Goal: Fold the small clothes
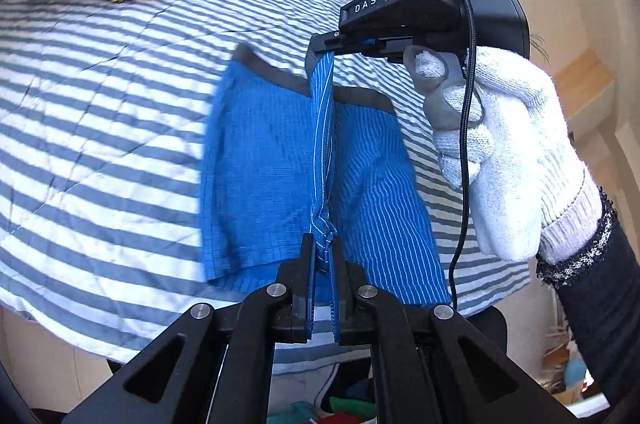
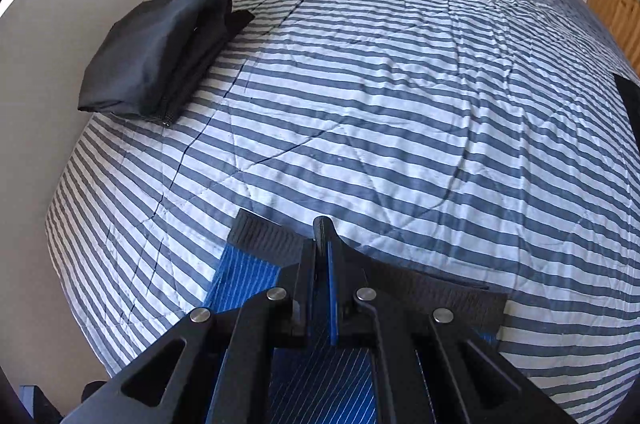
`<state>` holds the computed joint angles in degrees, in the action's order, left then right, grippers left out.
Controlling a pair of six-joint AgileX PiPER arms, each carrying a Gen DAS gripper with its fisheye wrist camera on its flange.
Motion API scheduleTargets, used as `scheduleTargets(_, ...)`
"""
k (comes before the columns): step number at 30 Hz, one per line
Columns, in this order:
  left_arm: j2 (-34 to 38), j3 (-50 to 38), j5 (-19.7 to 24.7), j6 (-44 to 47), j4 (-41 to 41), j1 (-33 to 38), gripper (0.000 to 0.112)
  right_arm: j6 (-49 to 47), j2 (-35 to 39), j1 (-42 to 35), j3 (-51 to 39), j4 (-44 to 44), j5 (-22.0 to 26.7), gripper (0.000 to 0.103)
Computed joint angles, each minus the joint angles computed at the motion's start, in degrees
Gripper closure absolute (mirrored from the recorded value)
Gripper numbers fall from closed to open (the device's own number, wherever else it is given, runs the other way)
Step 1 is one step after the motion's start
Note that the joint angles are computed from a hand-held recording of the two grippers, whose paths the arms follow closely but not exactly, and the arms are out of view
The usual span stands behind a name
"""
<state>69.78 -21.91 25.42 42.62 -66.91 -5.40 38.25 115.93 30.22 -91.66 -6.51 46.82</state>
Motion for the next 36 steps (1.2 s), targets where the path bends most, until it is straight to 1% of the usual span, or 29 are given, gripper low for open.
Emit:
scheduleTargets(2,0.8,0.9,2.6,4.8,-2.2,4.9,0.108,0.8,3.5,1.3,-4.9,-0.9,2.5,0.098)
scheduleTargets(4,2.1,2.4,6.2,10.7,-4.7,10.8,0.11,1.2,6.4,2.2,-9.1,-1.3,4.7,0.098)
scheduleTargets(7,4.1,4.0,8.9,16.9,-6.4,16.4,0.11,1.9,10.2,3.1,-14.5,-1.4,7.5,0.098)
scheduleTargets(8,4.8,4.3,9.3,18.1,-7.1,17.3,0.11,1.9,11.2,3.3,-15.9,-1.3,8.2,0.098)
scheduleTargets(9,4.0,4.8,9.3,17.1,-6.8,17.0,0.11,1.9,12.3,3.4,-17.5,-1.2,9.2,0.098)
scheduleTargets(12,4.4,5.6,11.2,19.6,-7.2,20.1,0.11,1.8,14.7,4.3,-21.1,-1.6,11.3,0.098)
scheduleTargets(14,3.9,5.8,11.2,19.0,-7.0,19.9,0.11,0.7,16.0,4.6,-23.2,-1.1,12.3,0.098)
scheduleTargets(15,4.0,5.8,11.4,19.1,-6.9,19.9,0.11,-1.1,16.9,4.4,-24.4,0.3,12.7,0.097)
scheduleTargets(17,4.1,6.1,11.3,19.4,-6.9,19.4,0.11,-4.1,18.0,3.7,-26.0,3.1,13.2,0.09)
scheduleTargets(18,3.9,6.0,11.0,18.4,-6.0,18.8,0.11,-4.8,17.1,3.2,-24.7,4.4,11.6,0.088)
scheduleTargets(19,1.8,6.2,12.0,15.1,-3.2,18.6,0.109,-5.3,15.0,2.4,-21.5,5.9,8.4,0.086)
scheduleTargets(21,1.0,5.8,14.5,12.9,0.2,20.4,0.108,-6.1,9.4,0.8,-14.3,7.9,2.2,0.084)
scheduleTargets(23,-3.3,5.7,15.5,7.9,6.1,22.1,0.1,-8.0,2.8,-0.8,-6.2,9.5,-2.6,0.084)
scheduleTargets(26,-10.6,5.0,21.2,4.7,11.7,28.0,0.097,-9.6,-7.3,-1.4,5.6,9.4,-5.8,0.084)
scheduleTargets(27,-13.4,4.4,23.1,2.9,13.7,28.6,0.097,-10.3,-10.4,-1.6,9.6,9.7,-6.9,0.083)
scheduleTargets(28,-14.4,3.5,22.7,1.2,14.4,27.1,0.097,-9.8,-13.5,-1.2,14.0,9.1,-8.1,0.083)
scheduleTargets(29,-13.4,2.3,20.8,1.1,14.5,24.2,0.097,-9.6,-16.5,-0.9,18.5,8.9,-9.5,0.083)
scheduleTargets(30,-10.1,1.0,16.6,0.8,12.3,20.1,0.097,-9.1,-18.6,-0.5,22.1,8.9,-10.3,0.083)
scheduleTargets(31,-8.4,-0.2,14.7,0.3,11.5,16.9,0.097,-8.9,-20.8,-0.4,26.1,9.4,-11.9,0.083)
scheduleTargets(32,-6.0,-1.5,12.3,0.1,10.8,13.3,0.097,-9.5,-22.6,-0.4,29.8,10.9,-13.8,0.083)
scheduleTargets(33,-4.5,-2.7,11.8,-0.1,11.4,11.5,0.097,-9.8,-24.1,-0.4,33.1,12.1,-15.6,0.083)
scheduleTargets(34,-0.8,-4.3,8.9,0.3,9.9,8.5,0.097,-11.2,-25.4,-0.5,36.2,14.6,-17.5,0.083)
scheduleTargets(35,1.8,-5.7,7.7,0.0,10.4,6.3,0.097,-13.5,-26.4,-0.6,39.3,17.9,-19.5,0.083)
scheduleTargets(36,4.2,-6.9,5.1,-2.7,13.1,3.8,0.097,-15.3,-27.0,-0.8,41.6,20.0,-21.0,0.083)
